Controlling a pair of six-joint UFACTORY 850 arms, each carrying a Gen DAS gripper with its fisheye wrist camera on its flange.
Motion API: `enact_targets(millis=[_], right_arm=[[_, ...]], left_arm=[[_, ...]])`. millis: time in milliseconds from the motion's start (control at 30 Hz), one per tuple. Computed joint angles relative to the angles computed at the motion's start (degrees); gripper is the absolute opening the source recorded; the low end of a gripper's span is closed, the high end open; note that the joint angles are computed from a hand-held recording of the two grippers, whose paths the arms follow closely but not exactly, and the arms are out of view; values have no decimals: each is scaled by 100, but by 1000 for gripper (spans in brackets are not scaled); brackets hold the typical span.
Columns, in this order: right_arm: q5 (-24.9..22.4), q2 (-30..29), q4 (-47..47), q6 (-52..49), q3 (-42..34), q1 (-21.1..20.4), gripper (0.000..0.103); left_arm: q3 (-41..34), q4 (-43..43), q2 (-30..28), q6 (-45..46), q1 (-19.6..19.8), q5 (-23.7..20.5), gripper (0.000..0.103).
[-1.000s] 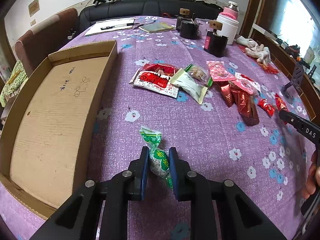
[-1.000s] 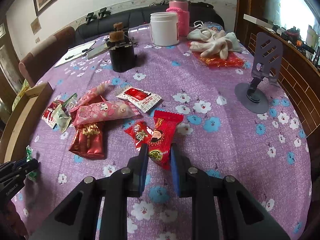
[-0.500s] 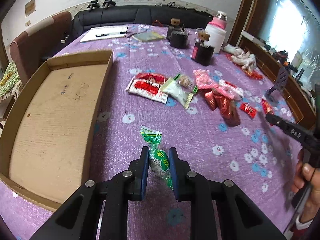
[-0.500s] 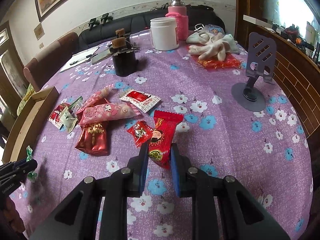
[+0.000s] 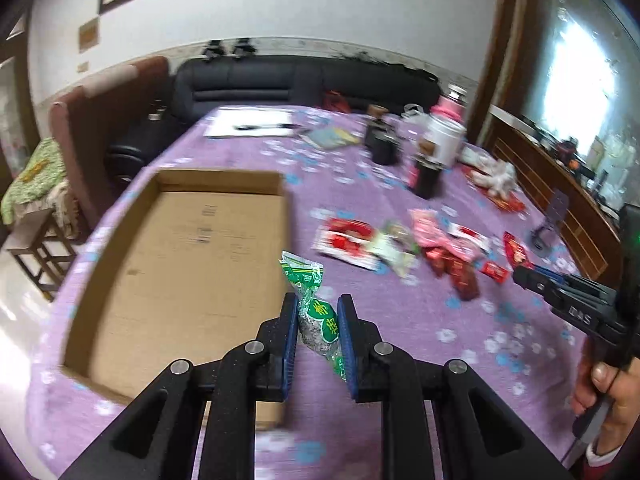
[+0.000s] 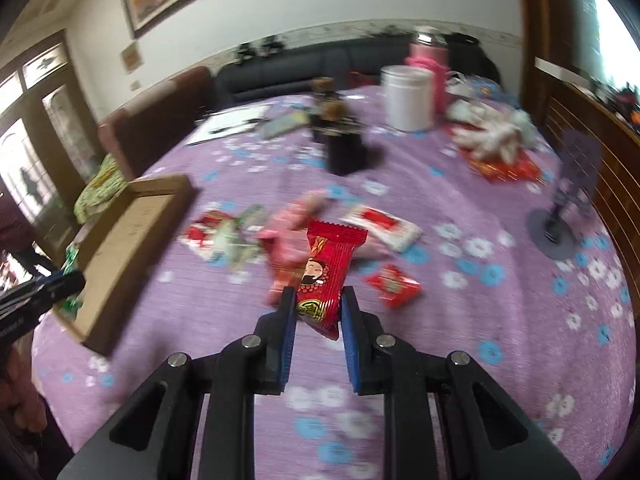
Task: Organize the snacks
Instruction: 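Carry the green candy and red packet with both tools over the cardboard tray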
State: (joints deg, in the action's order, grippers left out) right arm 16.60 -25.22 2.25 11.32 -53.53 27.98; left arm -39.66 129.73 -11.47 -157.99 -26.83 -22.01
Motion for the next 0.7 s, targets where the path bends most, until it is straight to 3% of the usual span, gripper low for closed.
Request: enact_targets(millis=[233,433,700], right_arm=[[-236,-244,-722,450,-577,682,21],[-431,-618,-1941,1585,-1177,1107,21],[-832,-1450,-4617,4096,-2368,1666,21]], left_arm=[[433,-456,323,498,581,-159,20],[620,-540,369,613,903,-217,20],[407,-1112,11,1255,1047,-310,20]])
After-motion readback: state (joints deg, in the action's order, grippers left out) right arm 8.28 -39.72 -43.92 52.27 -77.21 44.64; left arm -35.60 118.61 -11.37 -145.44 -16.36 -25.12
